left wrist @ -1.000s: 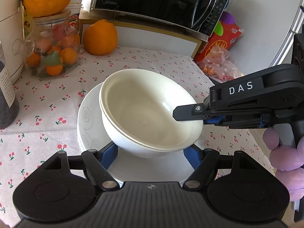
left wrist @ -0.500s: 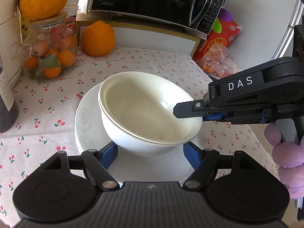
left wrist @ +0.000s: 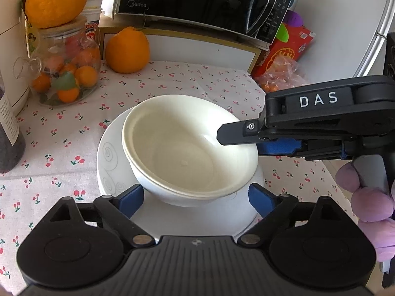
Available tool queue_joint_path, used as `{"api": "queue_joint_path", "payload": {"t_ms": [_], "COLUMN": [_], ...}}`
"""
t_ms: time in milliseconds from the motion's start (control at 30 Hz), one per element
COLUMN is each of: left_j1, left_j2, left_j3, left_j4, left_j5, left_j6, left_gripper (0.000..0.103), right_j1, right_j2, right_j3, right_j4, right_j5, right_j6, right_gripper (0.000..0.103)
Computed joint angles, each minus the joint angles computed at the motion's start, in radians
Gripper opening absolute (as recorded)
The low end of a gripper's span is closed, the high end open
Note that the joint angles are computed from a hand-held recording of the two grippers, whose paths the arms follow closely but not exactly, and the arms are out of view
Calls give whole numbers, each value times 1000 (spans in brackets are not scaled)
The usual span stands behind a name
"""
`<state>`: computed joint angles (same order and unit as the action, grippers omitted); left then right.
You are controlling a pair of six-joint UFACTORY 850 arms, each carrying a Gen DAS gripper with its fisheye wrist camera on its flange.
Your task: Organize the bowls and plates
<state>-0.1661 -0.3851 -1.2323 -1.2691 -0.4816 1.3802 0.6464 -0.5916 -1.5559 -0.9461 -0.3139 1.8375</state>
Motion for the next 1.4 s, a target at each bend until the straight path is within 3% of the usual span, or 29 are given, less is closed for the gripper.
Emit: {"api": "queue_joint_path", "payload": {"t_ms": [400,733,933,1133,1400], "left_j1": [1,12,19,12,-3], "left_j2": [35,69,119,166,220], "left_j3": [21,45,90,121,156], "left_j4": [-11,-52,-94,-19,383], "left_j5": [-10,-23,13,104,195], "left_j6": [40,55,83,-12,-444], "left_gripper": [99,100,102,102,102], "right_j1": [6,9,13,35,75], "right_j2": [23,35,55,84,117], "right_j3": [32,51,83,117,129], "right_j4": [-186,-333,-385,-304,-157], "right_j5": [-10,-36,-69,-146,-230], "right_j6": [191,360,433,340,162], "right_gripper": [63,68,71,77,83]}}
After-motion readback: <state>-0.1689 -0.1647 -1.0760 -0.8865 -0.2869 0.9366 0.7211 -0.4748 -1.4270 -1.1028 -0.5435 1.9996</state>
